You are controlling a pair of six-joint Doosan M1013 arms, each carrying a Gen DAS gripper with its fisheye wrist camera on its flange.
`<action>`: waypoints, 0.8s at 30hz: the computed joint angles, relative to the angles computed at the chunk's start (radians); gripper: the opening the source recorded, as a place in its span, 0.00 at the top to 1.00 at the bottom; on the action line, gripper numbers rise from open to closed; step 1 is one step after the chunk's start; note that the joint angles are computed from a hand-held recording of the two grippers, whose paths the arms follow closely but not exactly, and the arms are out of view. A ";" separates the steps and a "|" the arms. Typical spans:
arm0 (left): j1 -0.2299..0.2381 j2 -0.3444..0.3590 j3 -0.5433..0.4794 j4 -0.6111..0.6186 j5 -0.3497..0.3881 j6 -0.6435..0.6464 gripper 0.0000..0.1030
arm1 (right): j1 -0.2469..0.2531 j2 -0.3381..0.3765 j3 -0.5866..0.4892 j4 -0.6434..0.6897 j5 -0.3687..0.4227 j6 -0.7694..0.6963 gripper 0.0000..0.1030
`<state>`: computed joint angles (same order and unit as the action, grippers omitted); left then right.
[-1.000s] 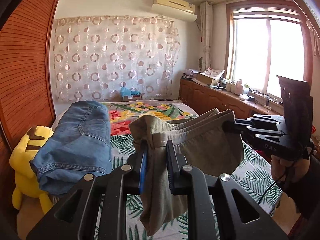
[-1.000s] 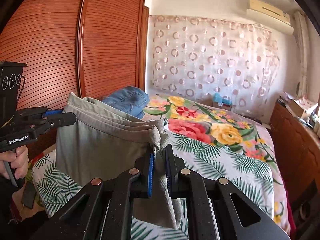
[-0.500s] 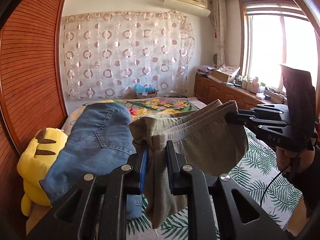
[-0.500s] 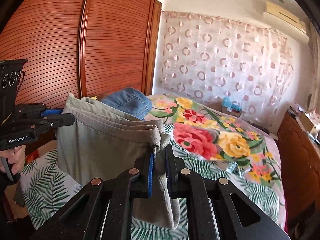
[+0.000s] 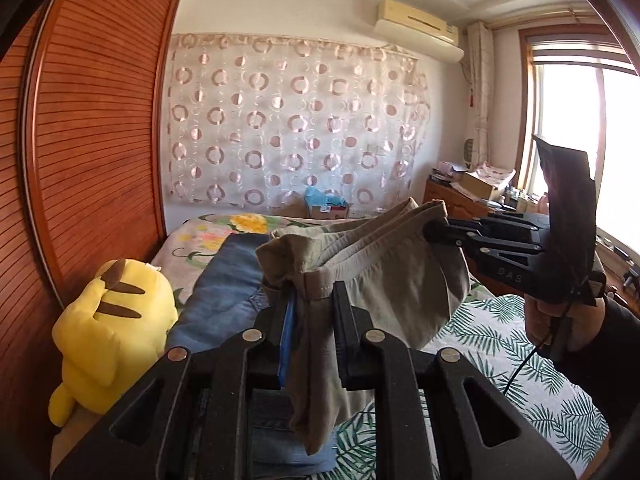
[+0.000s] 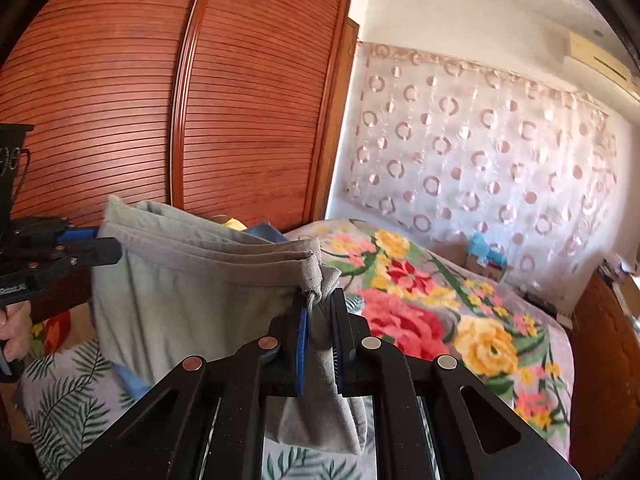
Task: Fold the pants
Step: 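Lift the folded grey shorts with both tools and carry them onto the jeans stack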
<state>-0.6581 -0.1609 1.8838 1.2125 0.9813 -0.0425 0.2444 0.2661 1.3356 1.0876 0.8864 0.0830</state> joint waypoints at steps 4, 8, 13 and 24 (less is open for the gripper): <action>0.008 -0.003 0.018 0.003 0.021 -0.035 0.82 | 0.024 0.030 -0.028 -0.010 -0.021 -0.040 0.90; 0.008 -0.010 0.033 0.009 0.032 -0.077 0.82 | 0.039 0.057 -0.061 -0.015 -0.014 -0.059 0.90; -0.009 -0.018 0.053 0.029 0.067 -0.155 0.82 | 0.060 0.084 -0.100 -0.022 -0.007 -0.088 0.90; -0.018 -0.030 0.083 0.004 0.115 -0.238 0.82 | 0.103 0.150 -0.188 -0.072 0.057 -0.053 0.90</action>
<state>-0.6760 -0.1908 1.9669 1.2162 1.0961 -0.2808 0.3476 0.4165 1.1477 1.0161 0.9429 0.0302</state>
